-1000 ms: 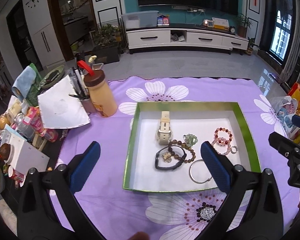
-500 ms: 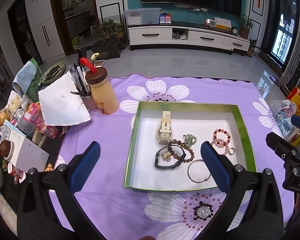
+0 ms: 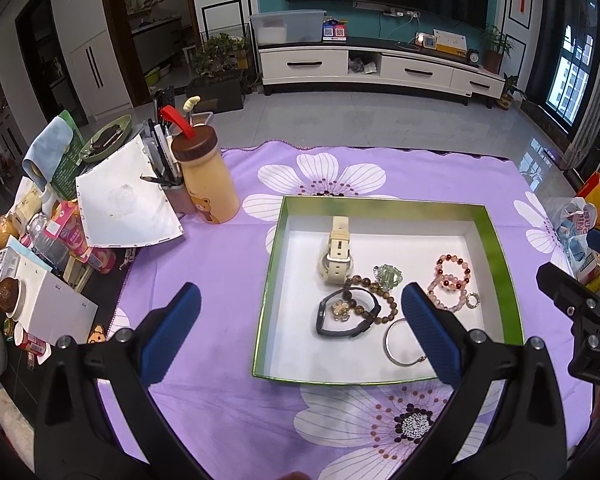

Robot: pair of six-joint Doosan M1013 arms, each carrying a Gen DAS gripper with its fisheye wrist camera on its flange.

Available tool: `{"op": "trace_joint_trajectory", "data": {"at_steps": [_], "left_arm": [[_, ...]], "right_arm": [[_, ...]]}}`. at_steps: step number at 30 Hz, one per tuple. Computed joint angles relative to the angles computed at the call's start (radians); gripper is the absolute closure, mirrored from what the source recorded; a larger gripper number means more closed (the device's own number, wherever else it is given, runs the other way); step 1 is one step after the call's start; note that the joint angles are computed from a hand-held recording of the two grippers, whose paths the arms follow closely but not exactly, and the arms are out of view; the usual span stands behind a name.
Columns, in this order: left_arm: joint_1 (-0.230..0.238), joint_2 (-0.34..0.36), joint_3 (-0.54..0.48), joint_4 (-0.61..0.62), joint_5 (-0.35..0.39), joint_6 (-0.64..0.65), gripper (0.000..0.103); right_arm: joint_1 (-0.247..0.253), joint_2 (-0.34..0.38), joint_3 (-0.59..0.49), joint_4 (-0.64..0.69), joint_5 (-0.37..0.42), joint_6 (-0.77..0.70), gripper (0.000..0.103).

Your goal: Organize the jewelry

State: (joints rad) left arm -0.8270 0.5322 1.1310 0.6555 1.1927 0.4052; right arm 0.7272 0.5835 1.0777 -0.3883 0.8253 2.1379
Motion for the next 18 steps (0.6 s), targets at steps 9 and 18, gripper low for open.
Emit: {"op": "trace_joint_trajectory", "data": {"at_steps": [9,18], "left_arm": [[0.001,0.004,0.007,-0.002,-0.003,0.002,0.002],[0.003,0.014,0.001,-0.010,0.003,0.014,0.002]], "right_arm": [[0.003,0.012,-0.007,-0.010,0.007,0.001,0.001],[0.004,0.021,-0.012,-0.017,0.011,0.008,0.001]]}}
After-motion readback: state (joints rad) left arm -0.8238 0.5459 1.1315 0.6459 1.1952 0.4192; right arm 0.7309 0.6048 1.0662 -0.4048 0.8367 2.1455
